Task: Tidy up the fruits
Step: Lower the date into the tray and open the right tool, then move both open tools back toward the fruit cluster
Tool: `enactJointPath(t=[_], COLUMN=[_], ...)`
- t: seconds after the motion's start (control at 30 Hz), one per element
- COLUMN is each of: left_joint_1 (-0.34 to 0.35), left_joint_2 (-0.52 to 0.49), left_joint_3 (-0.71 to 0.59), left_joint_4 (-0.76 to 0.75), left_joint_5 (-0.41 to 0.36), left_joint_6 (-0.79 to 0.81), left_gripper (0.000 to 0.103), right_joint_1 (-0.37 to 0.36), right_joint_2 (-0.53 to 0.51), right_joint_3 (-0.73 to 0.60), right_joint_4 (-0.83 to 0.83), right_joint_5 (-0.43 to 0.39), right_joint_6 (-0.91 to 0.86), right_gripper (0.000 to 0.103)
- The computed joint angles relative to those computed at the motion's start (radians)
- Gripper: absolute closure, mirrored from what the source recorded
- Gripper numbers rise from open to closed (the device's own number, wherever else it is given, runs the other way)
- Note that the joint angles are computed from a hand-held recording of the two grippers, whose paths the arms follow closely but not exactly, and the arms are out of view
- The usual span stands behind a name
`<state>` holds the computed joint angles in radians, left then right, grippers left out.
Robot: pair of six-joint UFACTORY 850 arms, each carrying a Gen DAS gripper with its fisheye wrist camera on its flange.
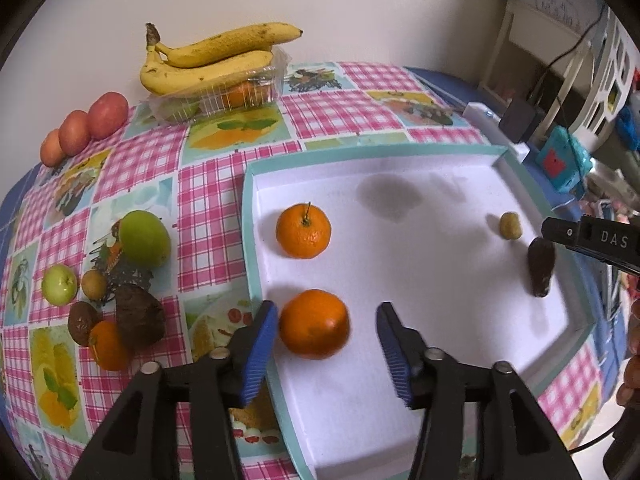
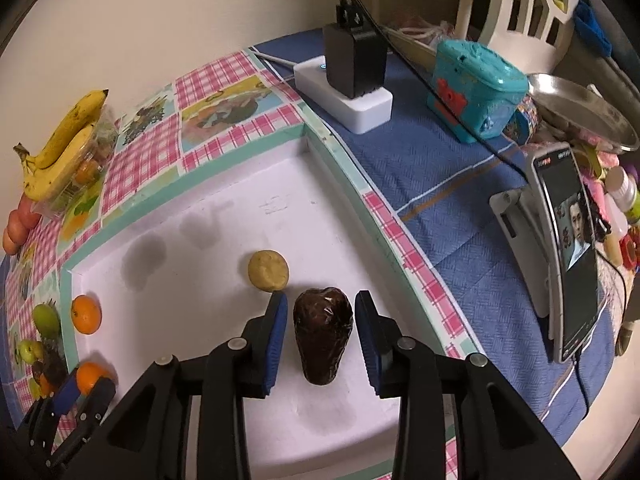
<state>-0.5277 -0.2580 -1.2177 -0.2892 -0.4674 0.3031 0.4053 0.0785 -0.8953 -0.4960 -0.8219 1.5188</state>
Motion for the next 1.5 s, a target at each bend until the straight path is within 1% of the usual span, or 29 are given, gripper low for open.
enactJointPath(t=[0.07, 0.2, 0.4, 0.47, 0.53, 0.63, 0.7, 0.77, 0.87, 0.97, 1.07, 1.2, 1.23, 1.27, 1.3, 1.33, 1.43, 1.5], left_joint_1=[0.006, 0.014, 0.059, 0.079, 0.103, 0.145, 0.174, 0.191, 0.218, 0.238, 0.243, 0.239, 0.238, 0.237, 0.236, 0.236, 0.236, 0.236], left_joint_2=[0.009, 0.02, 0.031, 0.034, 0.036, 0.043, 0.047, 0.048, 0.044, 0.039, 0.034, 0.025, 0.023, 0.02, 0.019, 0.019, 0.019, 0.019], left_joint_3=[0.001, -0.001, -0.009, -0.012, -0.015, -0.009, -0.005, -0.003, -0.003, -0.001, 0.002, -0.004, -0.004, -0.006, -0.007, -0.005, -0.004, -0.005], left_joint_4=[-0.04, -0.057, -0.064, -0.031, 0.032, 0.057, 0.147, 0.241, 0.336, 0.365, 0.39, 0.425, 0.444, 0.455, 0.47, 0.481, 0.509, 0.528], left_joint_5=[-0.002, 0.0, -0.002, 0.005, 0.013, 0.021, 0.029, 0.023, -0.002, -0.018, -0.027, -0.055, -0.061, -0.067, -0.072, -0.072, -0.081, -0.087], left_joint_6=[0.032, 0.039, -0.021, -0.084, -0.186, -0.288, -0.439, -0.563, -0.702, -0.762, -0.789, -0.816, -0.834, -0.844, -0.86, -0.873, -0.91, -0.931], left_gripper=[0.044, 0.043, 0.042, 0.042, 0.042, 0.042, 0.036, 0.035, 0.035, 0.034, 0.028, 0.016, 0.014, 0.008, 0.003, 0.002, 0.001, 0.0], right_joint_1=[0.005, 0.023, 0.045, 0.047, 0.046, 0.042, 0.041, 0.043, 0.046, 0.05, 0.056, 0.065, 0.064, 0.063, 0.062, 0.063, 0.063, 0.063], right_joint_2=[0.006, 0.02, 0.022, 0.014, 0.006, -0.009, -0.014, -0.018, -0.026, -0.037, -0.044, -0.064, -0.068, -0.073, -0.075, -0.079, -0.092, -0.096], right_joint_3=[-0.006, -0.027, -0.057, -0.063, -0.066, -0.067, -0.07, -0.073, -0.079, -0.089, -0.1, -0.123, -0.126, -0.128, -0.128, -0.13, -0.137, -0.138], right_joint_4=[-0.012, -0.058, -0.103, -0.099, -0.085, -0.06, -0.052, -0.047, -0.034, -0.021, -0.019, -0.021, -0.012, -0.003, 0.002, 0.002, 0.009, 0.009], right_joint_5=[-0.011, -0.033, -0.043, -0.035, -0.023, -0.004, 0.003, 0.016, 0.042, 0.055, 0.065, 0.053, 0.057, 0.058, 0.06, 0.057, 0.045, 0.045], right_joint_6=[0.004, 0.024, 0.037, 0.027, 0.011, -0.017, -0.029, -0.037, -0.057, -0.08, -0.093, -0.122, -0.138, -0.154, -0.161, -0.169, -0.207, -0.217], right_gripper=[0.066, 0.065, 0.065, 0.065, 0.065, 0.065, 0.065, 0.065, 0.065, 0.066, 0.065, 0.065, 0.064, 0.054, 0.041, 0.037, 0.035, 0.031])
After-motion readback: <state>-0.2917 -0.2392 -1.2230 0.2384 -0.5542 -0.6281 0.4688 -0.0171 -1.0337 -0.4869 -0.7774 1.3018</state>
